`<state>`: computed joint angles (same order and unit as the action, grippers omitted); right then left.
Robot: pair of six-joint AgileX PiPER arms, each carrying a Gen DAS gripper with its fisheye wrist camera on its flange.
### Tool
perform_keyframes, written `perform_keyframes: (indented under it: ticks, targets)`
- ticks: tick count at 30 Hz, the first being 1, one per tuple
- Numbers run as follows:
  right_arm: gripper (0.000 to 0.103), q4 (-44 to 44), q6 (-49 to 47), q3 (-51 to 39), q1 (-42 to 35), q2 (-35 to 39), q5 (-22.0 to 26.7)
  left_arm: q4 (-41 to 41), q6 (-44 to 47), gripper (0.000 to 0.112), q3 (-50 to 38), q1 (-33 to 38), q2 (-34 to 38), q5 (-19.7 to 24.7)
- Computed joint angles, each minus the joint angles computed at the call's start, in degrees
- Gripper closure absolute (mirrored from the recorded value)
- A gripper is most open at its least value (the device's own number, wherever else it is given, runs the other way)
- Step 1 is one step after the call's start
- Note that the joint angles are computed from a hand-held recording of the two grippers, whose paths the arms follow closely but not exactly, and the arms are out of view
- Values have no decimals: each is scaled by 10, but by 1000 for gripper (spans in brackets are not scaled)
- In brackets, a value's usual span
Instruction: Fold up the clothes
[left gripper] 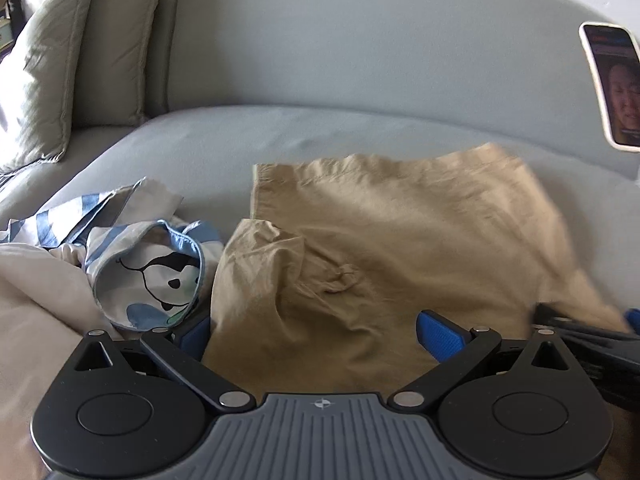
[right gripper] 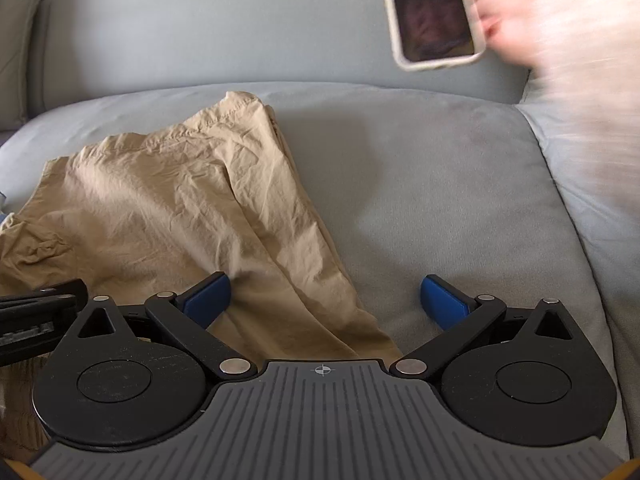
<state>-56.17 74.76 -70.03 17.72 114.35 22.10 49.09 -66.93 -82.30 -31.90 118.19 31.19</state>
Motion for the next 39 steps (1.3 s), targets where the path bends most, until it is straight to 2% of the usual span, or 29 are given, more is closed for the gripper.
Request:
perform_keyframes:
  ticks: [4, 7, 11, 14, 18, 22, 29, 39]
  targets:
    - [0, -1, 0, 1, 0, 0, 0, 49, -42, 10, 52, -30, -35, -4]
    - [0, -2, 3, 2, 1, -1, 1, 137, -142, 10, 81, -52, -28, 6]
    - [0, -3, 3, -1, 3, 2, 6, 128, -143, 10, 75, -47, -15, 2]
    - [0, -3, 1, -3, 3, 4, 7, 138, -145, 10, 71, -54, -13, 16]
    - [0, -1, -1, -4, 2, 4, 6, 101, -112, 10, 66, -34, -15, -6]
    - [0, 2, -6, -7, 1, 5, 6, 90, -102, 10, 62, -34, -15, -5]
    - [0, 2, -9, -6, -1, 6, 3, 95, -116, 10, 54, -44, -7, 7]
    - [0, 0, -5, -5, 0, 5, 4, 95, -114, 10, 60, -41, -11, 2]
